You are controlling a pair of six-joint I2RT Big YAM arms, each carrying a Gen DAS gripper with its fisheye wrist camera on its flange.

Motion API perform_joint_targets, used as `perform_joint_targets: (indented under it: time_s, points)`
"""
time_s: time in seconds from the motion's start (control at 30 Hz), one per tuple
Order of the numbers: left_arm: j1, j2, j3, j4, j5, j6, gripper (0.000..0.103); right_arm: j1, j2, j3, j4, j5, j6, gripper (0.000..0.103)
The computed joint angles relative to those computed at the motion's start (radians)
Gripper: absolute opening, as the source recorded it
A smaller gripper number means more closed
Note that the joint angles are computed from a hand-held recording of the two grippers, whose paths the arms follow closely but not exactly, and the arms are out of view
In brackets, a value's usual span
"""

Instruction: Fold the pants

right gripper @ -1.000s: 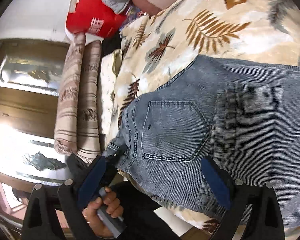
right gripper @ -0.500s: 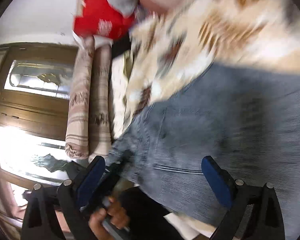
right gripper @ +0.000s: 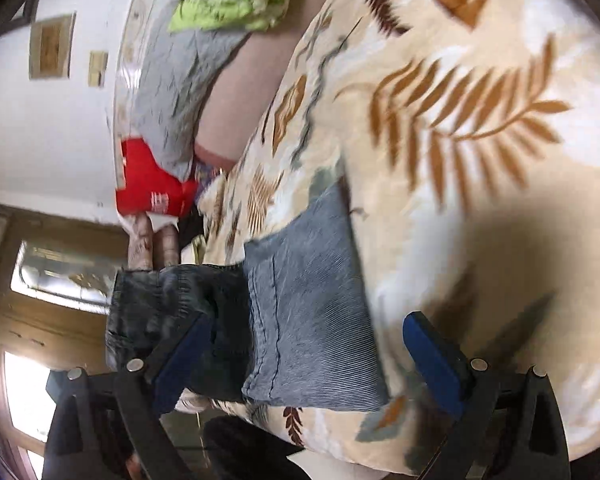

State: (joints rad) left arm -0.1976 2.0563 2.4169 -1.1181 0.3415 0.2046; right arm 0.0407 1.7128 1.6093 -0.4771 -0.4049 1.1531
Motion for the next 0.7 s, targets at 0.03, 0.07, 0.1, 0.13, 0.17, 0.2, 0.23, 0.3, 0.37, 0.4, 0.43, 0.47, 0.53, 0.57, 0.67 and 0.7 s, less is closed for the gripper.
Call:
perform_joint_targets:
  time_s: [0.03, 0.07, 0.1, 0.13, 0.17, 0.2, 0.23, 0.3, 0.37, 0.4, 0.43, 0.47, 0.53, 0.57, 0.67, 0.7]
  points:
    - [-0.021, -0.010, -0.031, -0.001, -0.001, 0.019, 0.012, -0.001, -0.005, -0.008, 0.013, 0.010, 0.008, 0.099]
    - [-0.045, -0.011, -0.053, -0.017, -0.007, 0.047, 0.012, -0.003, -0.014, -0.023, 0.028, 0.016, 0.016, 0.098]
    - [-0.067, 0.002, -0.057, -0.049, -0.012, 0.067, 0.012, -0.010, -0.026, -0.045, 0.045, 0.018, 0.027, 0.099]
    - [-0.088, 0.040, -0.017, -0.123, -0.027, 0.090, 0.013, -0.012, -0.032, -0.061, 0.056, 0.024, 0.041, 0.099]
    - [-0.116, 0.082, 0.000, -0.192, -0.076, 0.143, 0.014, -0.018, -0.039, -0.080, 0.065, 0.024, 0.053, 0.099]
    - [-0.128, 0.097, -0.006, -0.211, -0.110, 0.165, 0.014, -0.023, -0.047, -0.099, 0.076, 0.020, 0.064, 0.099]
    - [-0.136, 0.087, -0.050, -0.179, -0.139, 0.178, 0.017, -0.028, -0.049, -0.113, 0.083, 0.016, 0.075, 0.099]
    - [-0.134, 0.068, -0.067, -0.165, -0.103, 0.194, 0.034, -0.026, -0.042, -0.116, 0.088, 0.017, 0.083, 0.099]
    - [-0.115, 0.138, 0.100, -0.335, 0.017, 0.220, 0.063, -0.021, -0.039, -0.108, 0.088, 0.018, 0.070, 0.099]
    - [-0.102, 0.159, 0.162, -0.392, 0.063, 0.230, 0.063, -0.019, -0.032, -0.095, 0.077, 0.020, 0.058, 0.099]
    - [-0.092, 0.155, 0.175, -0.399, 0.083, 0.233, 0.063, -0.018, -0.028, -0.088, 0.068, 0.020, 0.052, 0.099]
    - [-0.077, 0.146, 0.179, -0.393, 0.098, 0.227, 0.063, -0.016, -0.023, -0.079, 0.061, 0.018, 0.045, 0.099]
    - [-0.034, 0.146, 0.216, -0.397, 0.154, 0.193, 0.064, -0.008, -0.015, -0.057, 0.050, 0.010, 0.025, 0.099]
    - [-0.009, 0.136, 0.210, -0.378, 0.176, 0.169, 0.065, -0.003, -0.013, -0.047, 0.044, 0.004, 0.014, 0.099]
    - [0.058, 0.116, 0.176, -0.271, 0.113, 0.078, 0.068, 0.021, -0.014, -0.027, 0.037, -0.030, -0.008, 0.099]
    - [0.073, 0.138, 0.211, -0.268, 0.074, 0.044, 0.068, 0.033, -0.015, -0.024, 0.046, -0.046, 0.003, 0.099]
